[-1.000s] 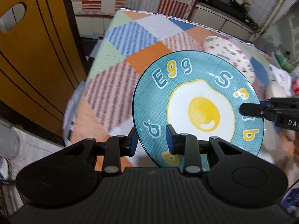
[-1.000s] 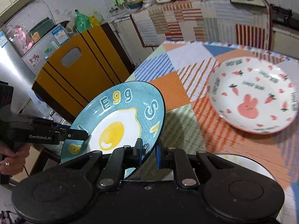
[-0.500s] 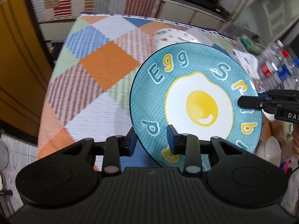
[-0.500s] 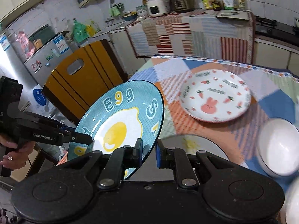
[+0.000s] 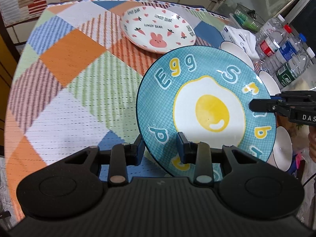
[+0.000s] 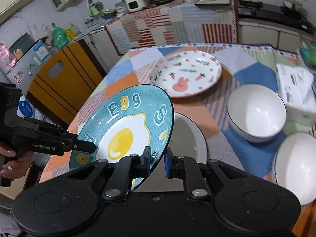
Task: Organize plates and bowls
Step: 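Lift the blue egg plate and carry it over the sun-print plate, then lower the egg plate onto the sun-print plate and open the right tool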
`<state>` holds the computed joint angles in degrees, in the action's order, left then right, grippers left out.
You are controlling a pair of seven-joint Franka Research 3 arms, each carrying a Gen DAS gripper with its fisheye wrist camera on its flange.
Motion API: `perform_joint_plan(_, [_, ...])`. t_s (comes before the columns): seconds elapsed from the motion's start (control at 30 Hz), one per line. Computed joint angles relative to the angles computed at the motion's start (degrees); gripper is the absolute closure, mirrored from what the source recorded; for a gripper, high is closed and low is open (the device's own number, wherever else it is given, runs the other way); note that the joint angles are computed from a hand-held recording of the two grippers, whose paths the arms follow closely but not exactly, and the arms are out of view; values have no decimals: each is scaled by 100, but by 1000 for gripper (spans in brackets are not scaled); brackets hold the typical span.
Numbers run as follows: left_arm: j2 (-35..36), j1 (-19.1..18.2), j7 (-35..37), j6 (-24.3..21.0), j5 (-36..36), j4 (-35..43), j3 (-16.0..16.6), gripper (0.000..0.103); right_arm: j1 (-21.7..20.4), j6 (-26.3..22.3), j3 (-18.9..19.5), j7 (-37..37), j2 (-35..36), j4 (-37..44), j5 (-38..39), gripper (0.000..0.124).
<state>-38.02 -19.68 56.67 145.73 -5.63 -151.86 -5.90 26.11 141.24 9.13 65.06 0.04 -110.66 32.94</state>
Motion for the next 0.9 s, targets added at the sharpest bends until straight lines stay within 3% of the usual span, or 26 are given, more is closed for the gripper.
perform_joint_plan(0.27, [349, -120, 101, 73, -166, 28, 44, 71, -53, -171, -29, 266, 138, -21, -320, 105])
perform_joint_plan(0.5, [618, 12, 44, -112, -33, 230, -120, 71, -68, -278, -33, 658, 316, 76, -614, 105])
perform_joint_plan(0.63, [681, -43, 111, -97, -262, 191, 14, 71, -57, -606, -43, 1088, 647, 464, -936, 104])
perform_joint_plan(0.8, [745, -106, 332, -99, -334, 199, 20, 71, 48, -737, -36, 1354, 774, 671, -1550, 102])
perform_joint_plan(0.9, [821, -89, 345, -131, -337, 254, -73, 71, 153, -920, -73, 1881, 823, 789, -2095, 98])
